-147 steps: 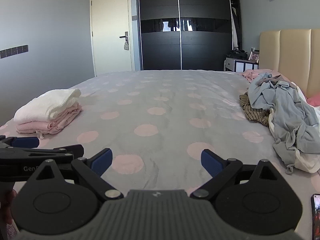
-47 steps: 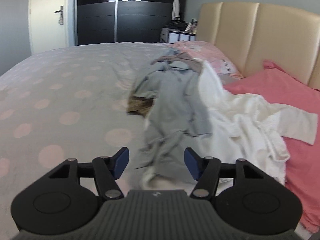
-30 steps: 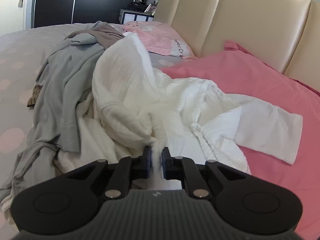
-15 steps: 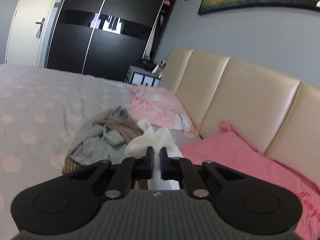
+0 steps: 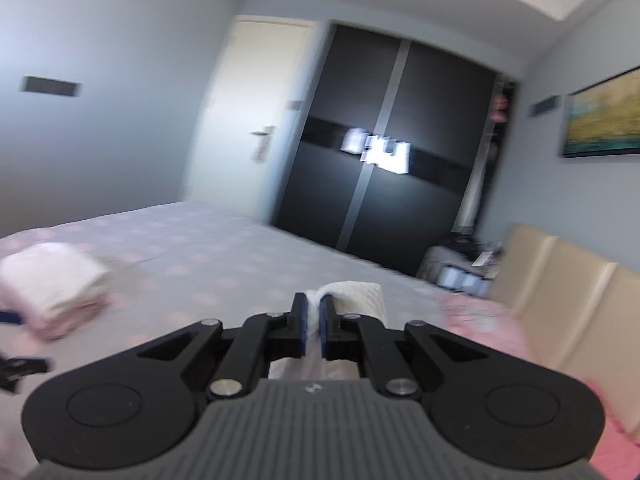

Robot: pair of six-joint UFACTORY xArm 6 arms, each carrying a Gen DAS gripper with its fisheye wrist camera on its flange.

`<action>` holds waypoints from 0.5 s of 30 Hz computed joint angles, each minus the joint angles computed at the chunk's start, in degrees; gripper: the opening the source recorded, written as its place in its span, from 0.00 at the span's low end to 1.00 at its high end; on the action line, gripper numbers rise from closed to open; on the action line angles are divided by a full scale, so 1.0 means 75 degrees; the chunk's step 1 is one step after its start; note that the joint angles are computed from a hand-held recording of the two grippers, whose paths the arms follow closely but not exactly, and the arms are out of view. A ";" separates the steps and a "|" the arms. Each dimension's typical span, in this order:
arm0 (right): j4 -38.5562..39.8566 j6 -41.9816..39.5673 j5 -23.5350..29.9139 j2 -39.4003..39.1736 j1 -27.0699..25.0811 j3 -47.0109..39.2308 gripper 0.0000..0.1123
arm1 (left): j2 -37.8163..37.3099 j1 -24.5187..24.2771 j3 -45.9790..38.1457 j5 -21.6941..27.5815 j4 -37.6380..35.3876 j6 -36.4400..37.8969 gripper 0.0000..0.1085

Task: Fold clothes
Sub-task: 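Grasp the white shirt in the clothes heap with the right gripper, then pull the white shirt out and lay it flat on the bed with the right gripper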

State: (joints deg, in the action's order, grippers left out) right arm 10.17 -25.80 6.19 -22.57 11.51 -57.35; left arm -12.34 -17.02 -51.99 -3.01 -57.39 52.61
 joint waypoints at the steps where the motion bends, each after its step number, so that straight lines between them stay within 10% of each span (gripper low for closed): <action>1: 0.0443 -0.0270 0.0079 -0.0185 0.0297 0.0315 0.06 | -0.0098 0.0053 0.0065 0.0021 -0.0085 0.0085 0.90; 8: 0.2622 -0.0710 0.0636 -0.1013 0.1755 0.2231 0.06 | -0.0689 0.0404 0.0660 0.0383 0.0409 -0.0147 0.90; 15: 0.0849 0.1733 0.0696 -0.1707 0.2521 0.4164 0.08 | -0.1029 0.0394 0.1183 0.0947 0.1030 -0.0369 0.90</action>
